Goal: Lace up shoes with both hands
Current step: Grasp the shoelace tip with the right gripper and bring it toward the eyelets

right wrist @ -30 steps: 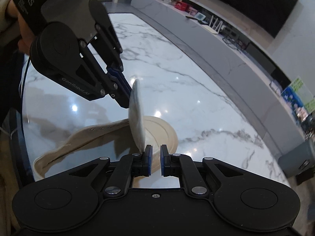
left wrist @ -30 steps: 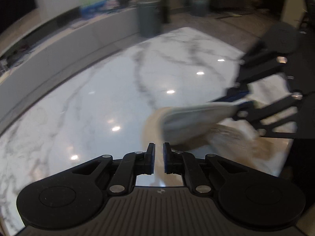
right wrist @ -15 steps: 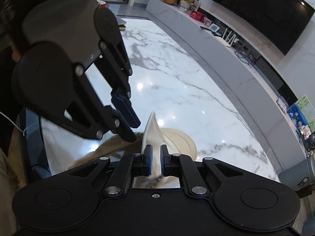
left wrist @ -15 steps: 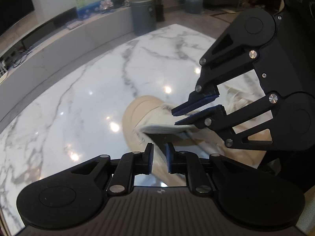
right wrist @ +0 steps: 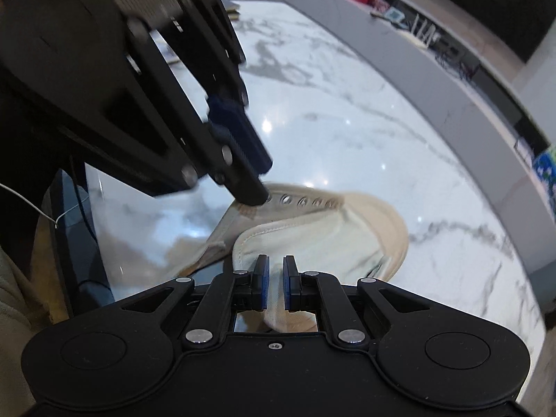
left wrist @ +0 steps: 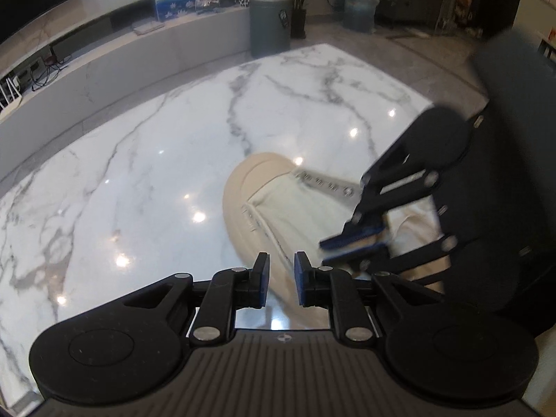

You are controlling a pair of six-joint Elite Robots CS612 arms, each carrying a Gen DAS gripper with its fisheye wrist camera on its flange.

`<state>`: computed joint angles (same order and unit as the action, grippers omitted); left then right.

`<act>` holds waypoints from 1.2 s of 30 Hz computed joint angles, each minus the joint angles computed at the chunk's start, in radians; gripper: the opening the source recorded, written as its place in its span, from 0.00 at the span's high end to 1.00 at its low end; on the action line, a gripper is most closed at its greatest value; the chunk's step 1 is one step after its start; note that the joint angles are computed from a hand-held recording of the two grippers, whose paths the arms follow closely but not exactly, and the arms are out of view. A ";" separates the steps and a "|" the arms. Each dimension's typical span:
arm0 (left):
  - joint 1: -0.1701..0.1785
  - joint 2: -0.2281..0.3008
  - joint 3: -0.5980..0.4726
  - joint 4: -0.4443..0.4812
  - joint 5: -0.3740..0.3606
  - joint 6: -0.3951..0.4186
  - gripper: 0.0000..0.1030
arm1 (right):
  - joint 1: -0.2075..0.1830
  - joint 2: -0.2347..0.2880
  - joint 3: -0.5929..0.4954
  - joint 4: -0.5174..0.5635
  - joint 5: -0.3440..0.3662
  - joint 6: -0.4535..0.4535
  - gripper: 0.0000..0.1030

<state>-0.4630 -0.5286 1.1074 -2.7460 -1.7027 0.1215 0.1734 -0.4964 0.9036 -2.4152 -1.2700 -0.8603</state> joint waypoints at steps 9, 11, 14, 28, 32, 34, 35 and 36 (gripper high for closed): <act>-0.006 -0.015 0.039 -0.046 0.003 -0.039 0.85 | 0.005 0.023 -0.023 0.018 -0.009 0.080 0.93; -0.008 -0.020 0.048 -0.052 0.011 -0.038 0.83 | 0.002 0.004 0.015 -0.025 -0.005 0.098 0.93; -0.011 -0.021 0.049 -0.051 0.033 -0.046 0.83 | -0.015 -0.032 0.075 -0.083 0.028 0.140 0.93; -0.015 -0.011 0.039 -0.072 0.084 -0.087 0.79 | -0.084 -0.030 0.083 -0.152 -0.229 0.479 0.72; -0.013 -0.014 0.044 -0.080 0.089 -0.104 0.78 | -0.102 -0.016 0.060 -0.088 -0.281 0.571 0.72; -0.013 -0.013 0.044 -0.078 0.083 -0.106 0.78 | -0.108 -0.007 0.045 -0.064 -0.291 0.602 0.72; -0.013 -0.013 0.044 -0.076 0.082 -0.106 0.78 | -0.110 0.000 0.035 -0.052 -0.287 0.621 0.72; -0.013 -0.013 0.044 -0.075 0.082 -0.104 0.78 | -0.112 0.003 0.032 -0.045 -0.279 0.633 0.72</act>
<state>-0.4756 -0.5417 1.1513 -2.8213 -1.6208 0.0176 0.0613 -0.4938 0.9358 -2.4600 -1.5494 -0.2272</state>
